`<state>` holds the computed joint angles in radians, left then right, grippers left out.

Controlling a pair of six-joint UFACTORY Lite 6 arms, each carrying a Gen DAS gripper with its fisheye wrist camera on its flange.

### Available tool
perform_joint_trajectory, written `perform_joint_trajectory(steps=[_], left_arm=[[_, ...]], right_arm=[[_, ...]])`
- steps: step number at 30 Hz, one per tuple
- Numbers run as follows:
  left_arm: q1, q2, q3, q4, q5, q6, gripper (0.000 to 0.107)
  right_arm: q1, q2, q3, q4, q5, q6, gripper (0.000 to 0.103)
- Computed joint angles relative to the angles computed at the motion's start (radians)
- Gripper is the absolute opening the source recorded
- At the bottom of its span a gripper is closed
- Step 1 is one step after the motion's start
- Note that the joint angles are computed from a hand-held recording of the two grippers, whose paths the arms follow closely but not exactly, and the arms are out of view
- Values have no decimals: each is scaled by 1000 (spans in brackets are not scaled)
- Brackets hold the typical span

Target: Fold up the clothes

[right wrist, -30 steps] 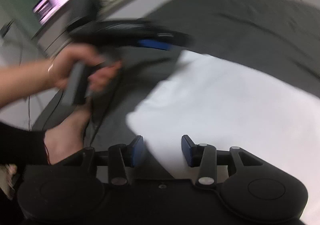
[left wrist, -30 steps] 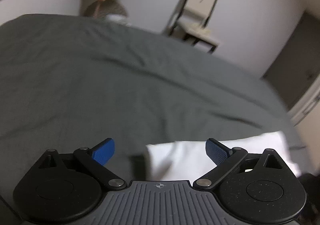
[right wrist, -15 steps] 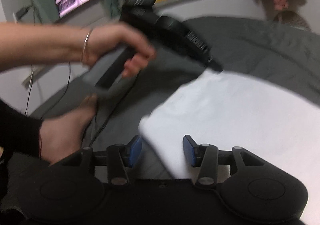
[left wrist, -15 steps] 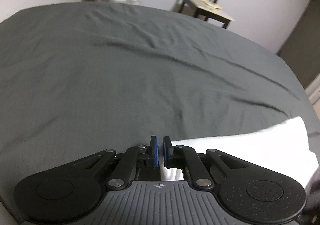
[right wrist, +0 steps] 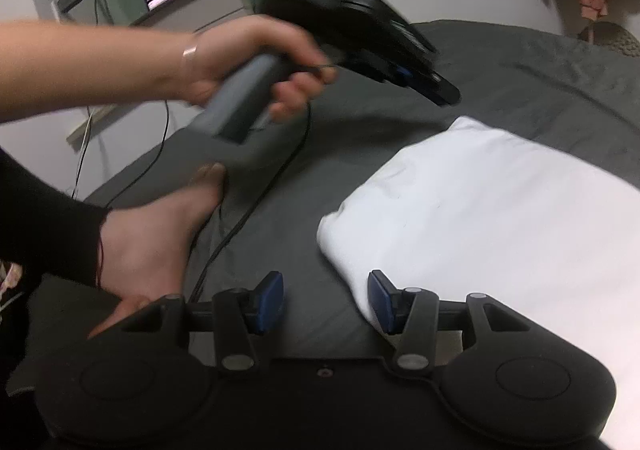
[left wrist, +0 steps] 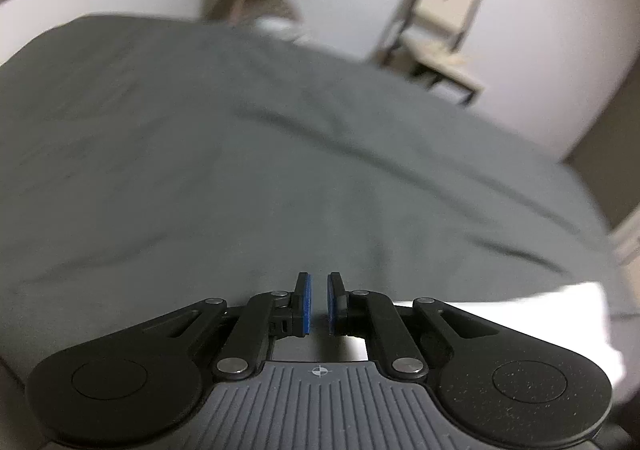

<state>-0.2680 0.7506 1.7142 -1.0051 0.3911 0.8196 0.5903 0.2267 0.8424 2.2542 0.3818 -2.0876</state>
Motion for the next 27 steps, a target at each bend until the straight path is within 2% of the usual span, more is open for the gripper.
perform_joint_trajectory(steps=[3,5,9,12,15,17,19,21,23,24,27], left_arm=[[-20,-107,-137,-260,61,276,7],[-58,-145,-188,-354,87,371,7],[-172,-123,-236,-762,65,688,7],[-260,-110,-283,-1076,54,885,7],[-385,-95,-312,-1390,-3,1117,8],[-438,-147,-427,-1596,37,1289,8],[-485,-166,-474,-1673,47,1331,8],[-521,-154,-478,-1720,47,1373,8],[-557,-143,-480,-1805,34,1451,8],[-570,-140,-478,-1842,25,1477,8],[-602,-134,-477,-1969,0,1574,8]], right_arm=[[-25,-85,-37,-15,-70,65,48],[-97,-185,-84,-150,-114,223,53],[-369,-368,-176,-432,-107,539,68],[-608,-460,-224,-623,-101,772,69],[-843,-507,-253,-937,-21,1034,69],[-987,-499,-242,-1125,55,1143,69],[-1145,-434,-201,-1193,194,1149,69],[-1287,-336,-153,-1162,350,1114,68],[-1353,-268,-104,-1189,421,1110,68],[-1367,-246,-87,-1209,434,1119,68],[-1270,-249,-74,-1330,366,1210,68]])
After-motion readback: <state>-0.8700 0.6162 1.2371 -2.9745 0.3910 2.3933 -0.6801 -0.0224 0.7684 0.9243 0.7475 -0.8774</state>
